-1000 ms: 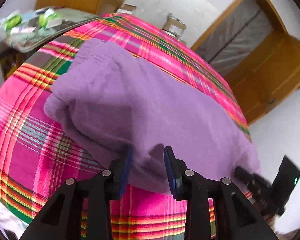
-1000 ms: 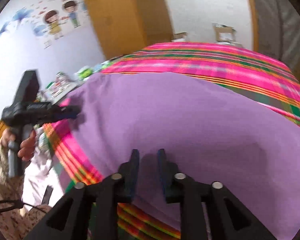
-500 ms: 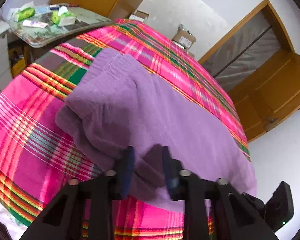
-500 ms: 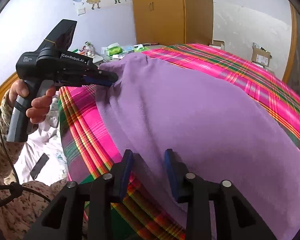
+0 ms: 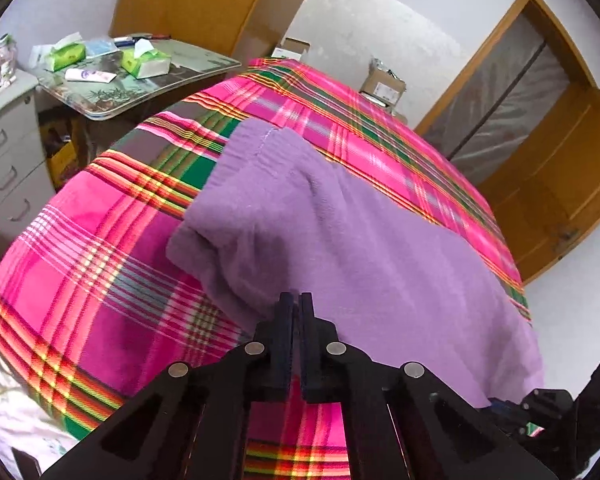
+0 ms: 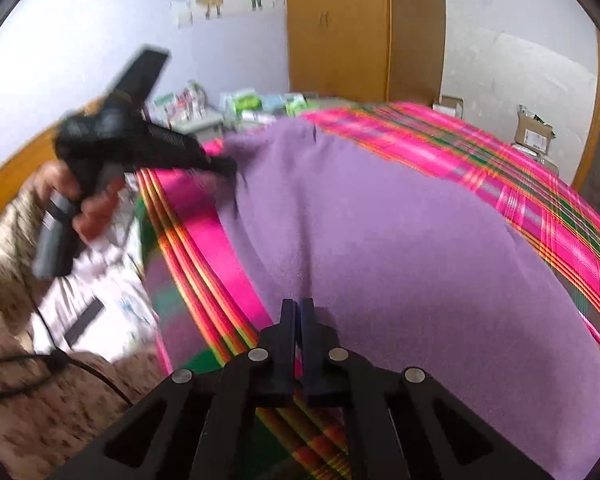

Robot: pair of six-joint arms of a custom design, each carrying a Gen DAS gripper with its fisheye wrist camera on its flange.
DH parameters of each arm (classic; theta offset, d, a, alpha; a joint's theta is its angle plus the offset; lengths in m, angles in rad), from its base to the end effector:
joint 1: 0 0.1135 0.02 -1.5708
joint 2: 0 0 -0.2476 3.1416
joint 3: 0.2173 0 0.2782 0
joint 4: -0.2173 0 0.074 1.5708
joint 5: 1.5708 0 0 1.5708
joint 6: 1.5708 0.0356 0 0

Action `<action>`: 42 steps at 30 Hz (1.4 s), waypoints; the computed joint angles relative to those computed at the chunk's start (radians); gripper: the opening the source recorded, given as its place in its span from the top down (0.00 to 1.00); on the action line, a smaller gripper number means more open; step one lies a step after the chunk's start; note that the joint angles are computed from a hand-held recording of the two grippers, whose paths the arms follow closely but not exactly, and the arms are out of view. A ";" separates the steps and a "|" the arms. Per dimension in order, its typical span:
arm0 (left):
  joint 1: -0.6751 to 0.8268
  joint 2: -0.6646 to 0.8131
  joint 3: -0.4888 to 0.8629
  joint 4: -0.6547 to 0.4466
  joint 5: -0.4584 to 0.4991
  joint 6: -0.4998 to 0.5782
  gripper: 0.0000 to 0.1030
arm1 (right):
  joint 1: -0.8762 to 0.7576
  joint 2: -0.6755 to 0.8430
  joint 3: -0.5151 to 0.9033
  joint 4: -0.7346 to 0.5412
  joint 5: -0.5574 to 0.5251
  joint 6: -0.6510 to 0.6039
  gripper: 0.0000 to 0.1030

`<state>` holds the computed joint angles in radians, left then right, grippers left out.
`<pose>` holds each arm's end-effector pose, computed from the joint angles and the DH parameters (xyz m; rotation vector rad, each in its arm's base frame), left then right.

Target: Fold clothes

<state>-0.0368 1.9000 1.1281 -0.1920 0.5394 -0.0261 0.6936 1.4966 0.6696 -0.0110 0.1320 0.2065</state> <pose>0.3952 -0.0329 0.1154 0.2267 2.4652 -0.7058 0.2359 0.1900 0.1199 -0.5228 2.3581 0.2594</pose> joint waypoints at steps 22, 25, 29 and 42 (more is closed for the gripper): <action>-0.186 0.079 0.200 -0.099 0.038 0.080 0.78 | -0.559 0.059 0.169 -0.064 -0.233 -0.058 0.75; -0.219 0.125 0.253 -0.117 0.009 0.094 0.78 | -0.605 0.177 0.268 -0.088 -0.300 -0.092 0.75; -0.219 0.182 0.309 -0.128 -0.002 0.076 0.78 | -0.669 0.328 0.409 -0.153 -0.487 -0.085 0.74; -0.193 0.286 0.417 -0.183 -0.004 0.068 0.78 | -0.677 0.441 0.551 -0.310 -0.724 -0.181 0.88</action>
<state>-0.2295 2.1857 1.5450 -0.3754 0.5352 0.0416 0.0171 1.9375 1.2201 -0.3211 -0.5924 0.0251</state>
